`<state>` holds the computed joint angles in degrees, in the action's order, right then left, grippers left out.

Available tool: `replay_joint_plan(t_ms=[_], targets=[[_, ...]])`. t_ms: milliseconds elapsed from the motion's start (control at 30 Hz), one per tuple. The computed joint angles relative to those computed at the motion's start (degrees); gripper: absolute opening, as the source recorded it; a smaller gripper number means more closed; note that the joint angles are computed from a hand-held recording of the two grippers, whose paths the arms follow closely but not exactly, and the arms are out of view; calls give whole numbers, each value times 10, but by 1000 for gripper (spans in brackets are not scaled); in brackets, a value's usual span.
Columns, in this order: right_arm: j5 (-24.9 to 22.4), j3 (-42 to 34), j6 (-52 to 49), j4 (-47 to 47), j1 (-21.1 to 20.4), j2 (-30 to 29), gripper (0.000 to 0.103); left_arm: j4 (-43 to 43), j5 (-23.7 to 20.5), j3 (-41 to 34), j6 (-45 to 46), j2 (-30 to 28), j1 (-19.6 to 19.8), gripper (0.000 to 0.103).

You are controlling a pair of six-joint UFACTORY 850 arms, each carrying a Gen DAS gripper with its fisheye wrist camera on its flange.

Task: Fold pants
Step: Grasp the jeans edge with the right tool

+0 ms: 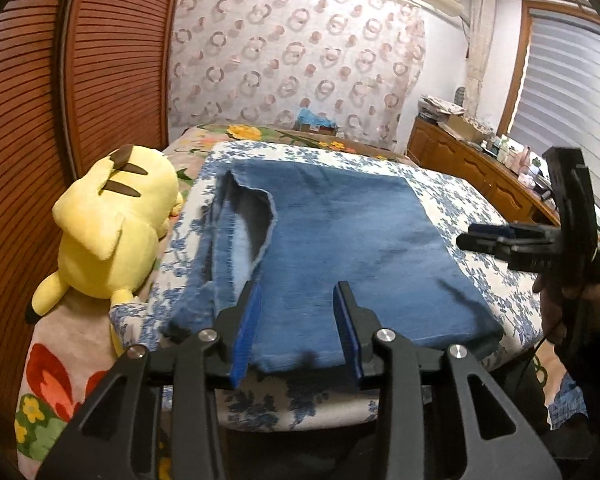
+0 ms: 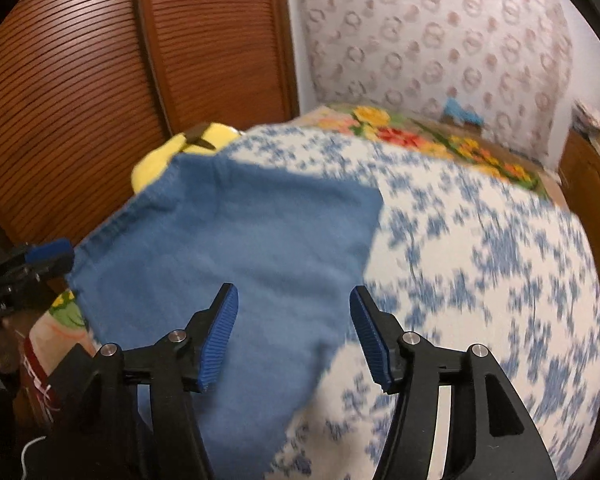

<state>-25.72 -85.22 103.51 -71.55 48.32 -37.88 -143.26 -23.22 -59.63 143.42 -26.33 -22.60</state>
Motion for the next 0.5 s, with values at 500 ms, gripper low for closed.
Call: replay_joint_plan(t_ms=[500], targets=[[74,36,97,-7,-5,-16,60,57,38,-35,-53,-55,-4,37]])
